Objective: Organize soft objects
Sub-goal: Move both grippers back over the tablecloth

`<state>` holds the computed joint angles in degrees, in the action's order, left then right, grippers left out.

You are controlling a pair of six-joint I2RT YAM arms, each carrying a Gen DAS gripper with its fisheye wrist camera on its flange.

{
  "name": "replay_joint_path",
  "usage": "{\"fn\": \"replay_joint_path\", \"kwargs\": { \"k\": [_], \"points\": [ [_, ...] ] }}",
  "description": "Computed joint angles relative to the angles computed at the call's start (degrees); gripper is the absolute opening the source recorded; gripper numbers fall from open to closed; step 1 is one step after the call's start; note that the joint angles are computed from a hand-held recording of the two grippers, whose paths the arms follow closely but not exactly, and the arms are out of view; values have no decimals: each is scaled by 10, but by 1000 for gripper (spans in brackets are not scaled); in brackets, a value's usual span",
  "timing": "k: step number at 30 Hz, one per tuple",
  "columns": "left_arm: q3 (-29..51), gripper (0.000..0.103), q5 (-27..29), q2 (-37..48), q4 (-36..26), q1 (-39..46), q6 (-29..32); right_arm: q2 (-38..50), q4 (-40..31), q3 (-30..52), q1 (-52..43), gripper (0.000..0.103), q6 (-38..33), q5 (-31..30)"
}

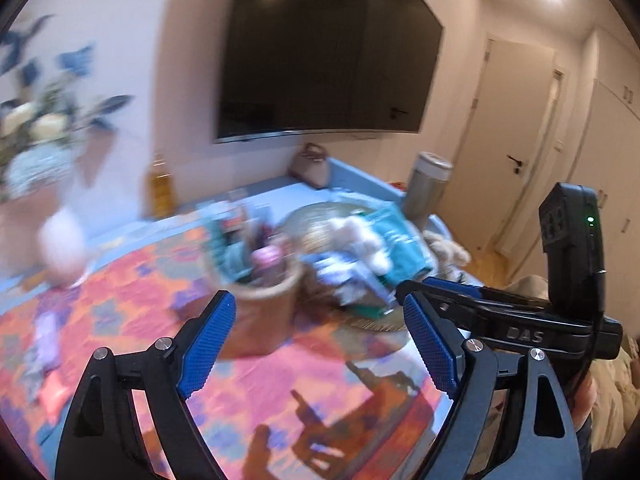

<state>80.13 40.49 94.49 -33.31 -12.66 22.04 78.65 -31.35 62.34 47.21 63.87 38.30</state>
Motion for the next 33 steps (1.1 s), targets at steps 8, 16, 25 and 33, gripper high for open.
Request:
{"fn": "replay_joint_path", "kwargs": {
  "k": [8, 16, 25, 33],
  "points": [
    [145, 85, 131, 76, -187, 252, 113, 204, 29, 198, 46, 60, -142, -51],
    [297, 87, 94, 220, -190, 379, 79, 429, 17, 421, 30, 60, -194, -162],
    [417, 87, 47, 355, -209, 382, 91, 615, -34, 612, 12, 60, -216, -215],
    [443, 87, 20, 461, -225, 343, 111, 656, -42, 651, 13, 60, -244, -225]
  ]
}}
